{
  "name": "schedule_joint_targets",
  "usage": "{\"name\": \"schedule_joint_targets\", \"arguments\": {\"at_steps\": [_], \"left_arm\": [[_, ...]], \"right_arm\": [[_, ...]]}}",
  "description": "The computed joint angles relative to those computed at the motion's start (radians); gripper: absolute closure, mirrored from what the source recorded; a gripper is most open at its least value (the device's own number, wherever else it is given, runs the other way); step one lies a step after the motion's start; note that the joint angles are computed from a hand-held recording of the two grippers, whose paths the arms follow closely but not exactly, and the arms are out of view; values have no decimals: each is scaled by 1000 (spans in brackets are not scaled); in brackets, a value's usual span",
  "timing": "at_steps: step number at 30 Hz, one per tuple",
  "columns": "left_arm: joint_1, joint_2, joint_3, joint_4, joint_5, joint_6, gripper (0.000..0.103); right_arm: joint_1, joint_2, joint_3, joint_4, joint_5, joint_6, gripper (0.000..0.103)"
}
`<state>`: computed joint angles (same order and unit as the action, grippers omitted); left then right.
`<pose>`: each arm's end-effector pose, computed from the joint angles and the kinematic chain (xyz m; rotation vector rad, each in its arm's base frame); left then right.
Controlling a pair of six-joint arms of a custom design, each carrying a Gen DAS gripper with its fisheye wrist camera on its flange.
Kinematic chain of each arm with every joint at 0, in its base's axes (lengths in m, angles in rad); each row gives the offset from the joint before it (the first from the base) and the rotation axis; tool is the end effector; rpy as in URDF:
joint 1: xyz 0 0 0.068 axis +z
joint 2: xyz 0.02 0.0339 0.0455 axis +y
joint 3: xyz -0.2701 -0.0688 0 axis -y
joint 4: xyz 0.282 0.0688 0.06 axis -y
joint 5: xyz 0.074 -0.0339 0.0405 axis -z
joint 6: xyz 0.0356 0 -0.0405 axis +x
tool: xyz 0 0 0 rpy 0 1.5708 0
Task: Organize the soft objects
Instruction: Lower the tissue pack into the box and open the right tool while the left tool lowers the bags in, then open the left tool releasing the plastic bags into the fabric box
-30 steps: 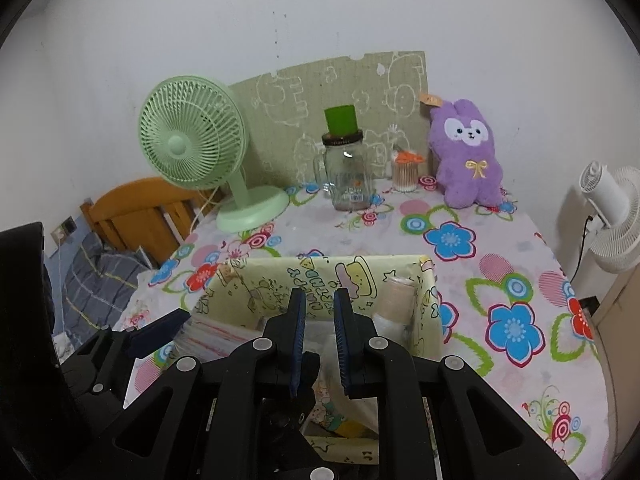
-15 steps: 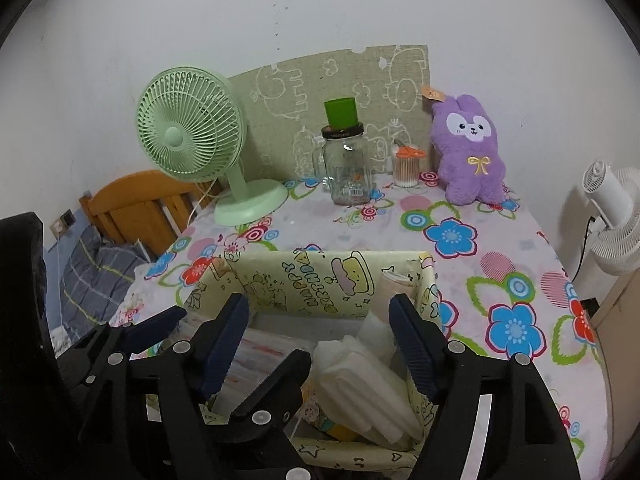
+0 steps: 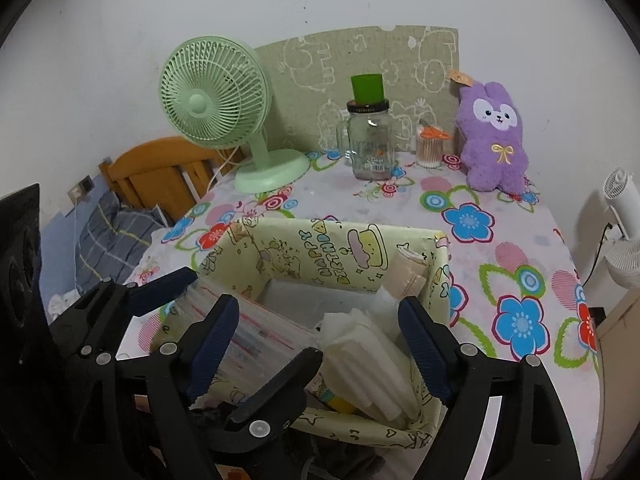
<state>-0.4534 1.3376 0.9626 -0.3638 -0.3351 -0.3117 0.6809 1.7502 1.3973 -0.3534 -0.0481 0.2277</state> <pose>0.2942 -0.1303 0.2564 -0.0084 2.2601 -0.0180 0.3384 0.2764 0.2670 -0.5493 2.2672 0.5227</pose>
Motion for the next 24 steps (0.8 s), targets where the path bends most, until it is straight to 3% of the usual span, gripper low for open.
{"name": "schedule_joint_targets", "arguments": {"at_steps": [8, 12, 17, 24], "left_arm": [[-4, 11, -8, 19, -1, 51, 0], [32, 14, -14, 30, 61, 46, 0], [61, 29, -8, 33, 119, 74, 0], [37, 77, 39, 17, 89, 188, 0]], "right_arm": [[5, 76, 85, -73, 126, -9, 18], [-1, 99, 105, -77, 135, -16, 18], [-25, 112, 132, -98, 0, -76, 18], [-42, 164, 227, -185, -84, -180, 18]]}}
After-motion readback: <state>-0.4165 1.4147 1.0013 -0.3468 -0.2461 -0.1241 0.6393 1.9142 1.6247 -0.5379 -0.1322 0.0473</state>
